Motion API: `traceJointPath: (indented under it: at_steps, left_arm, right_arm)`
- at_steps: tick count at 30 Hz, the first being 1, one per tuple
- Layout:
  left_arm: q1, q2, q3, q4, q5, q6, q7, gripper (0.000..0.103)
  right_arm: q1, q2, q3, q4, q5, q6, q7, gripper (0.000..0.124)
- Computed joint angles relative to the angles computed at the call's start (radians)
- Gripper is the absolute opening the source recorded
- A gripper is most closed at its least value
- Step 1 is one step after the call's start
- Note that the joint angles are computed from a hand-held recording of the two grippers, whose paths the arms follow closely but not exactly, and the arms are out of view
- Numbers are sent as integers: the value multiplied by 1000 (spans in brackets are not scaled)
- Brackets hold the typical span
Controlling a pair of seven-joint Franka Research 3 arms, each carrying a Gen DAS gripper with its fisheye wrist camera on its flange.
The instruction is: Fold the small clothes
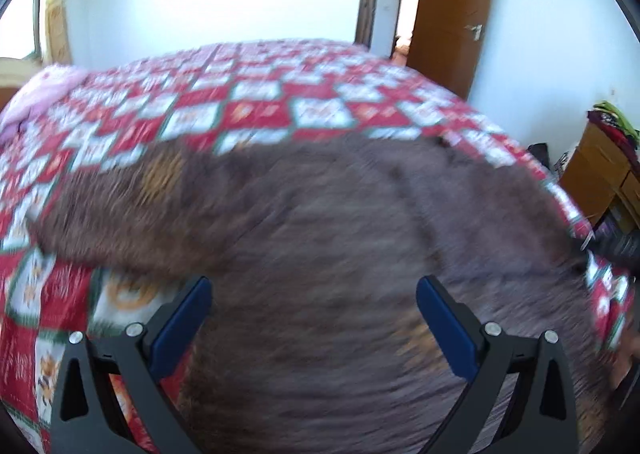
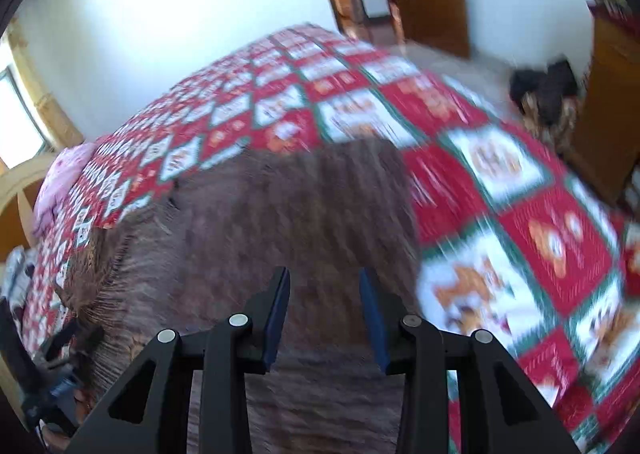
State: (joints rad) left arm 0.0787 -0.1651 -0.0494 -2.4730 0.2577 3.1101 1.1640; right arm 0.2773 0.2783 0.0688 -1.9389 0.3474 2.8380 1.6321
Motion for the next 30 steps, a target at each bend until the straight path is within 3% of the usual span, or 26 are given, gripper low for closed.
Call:
traceJointPath:
  at_steps: [1, 2, 4, 8, 12, 14, 16, 18, 19, 21, 27, 30]
  left_arm:
    - [-43, 22, 17, 34, -41, -8, 42, 103]
    - [-51, 50, 7, 79, -42, -31, 43, 103]
    - [-37, 110, -30, 164, 4, -77, 2, 103]
    - [-55, 227, -52, 318, 20, -212, -34, 103]
    - [-111, 304, -1, 387, 273, -274, -322, 103]
    - [-117, 320, -8, 399, 288, -312, -365, 103]
    - [-115, 315, -6, 396, 310, -303, -398, 103]
    - [-100, 324, -19, 397, 270, -296, -369, 103]
    - [-97, 321, -19, 390, 268, -283, -370, 103]
    - [-102, 322, -14, 387, 290, -277, -386, 103]
    - [-102, 333, -15, 401, 300, -278, -396, 103]
    - [-84, 325, -28, 383, 247, -249, -351, 103]
  right_arm:
    - [-52, 5, 54, -5, 110, -21, -69, 38]
    - [-68, -11, 78, -34, 172, 13, -120, 38]
    - [-69, -40, 72, -51, 199, -25, -148, 38]
    - [-55, -81, 38, -68, 225, -49, -109, 36]
    - [-4, -52, -14, -12, 69, 58, -44, 36]
    - [19, 28, -41, 92, -15, 53, 4, 36]
    - [1, 114, -22, 197, -17, 13, -10, 36]
    - [33, 188, -60, 273, -72, -46, 54, 36]
    - [21, 214, -48, 284, -96, -40, 78, 36]
    - [46, 208, -65, 230, -64, 78, 2, 36]
    - [51, 204, -71, 222, -137, 97, 30, 38]
    - [-6, 205, -2, 226, -93, 99, -50, 51]
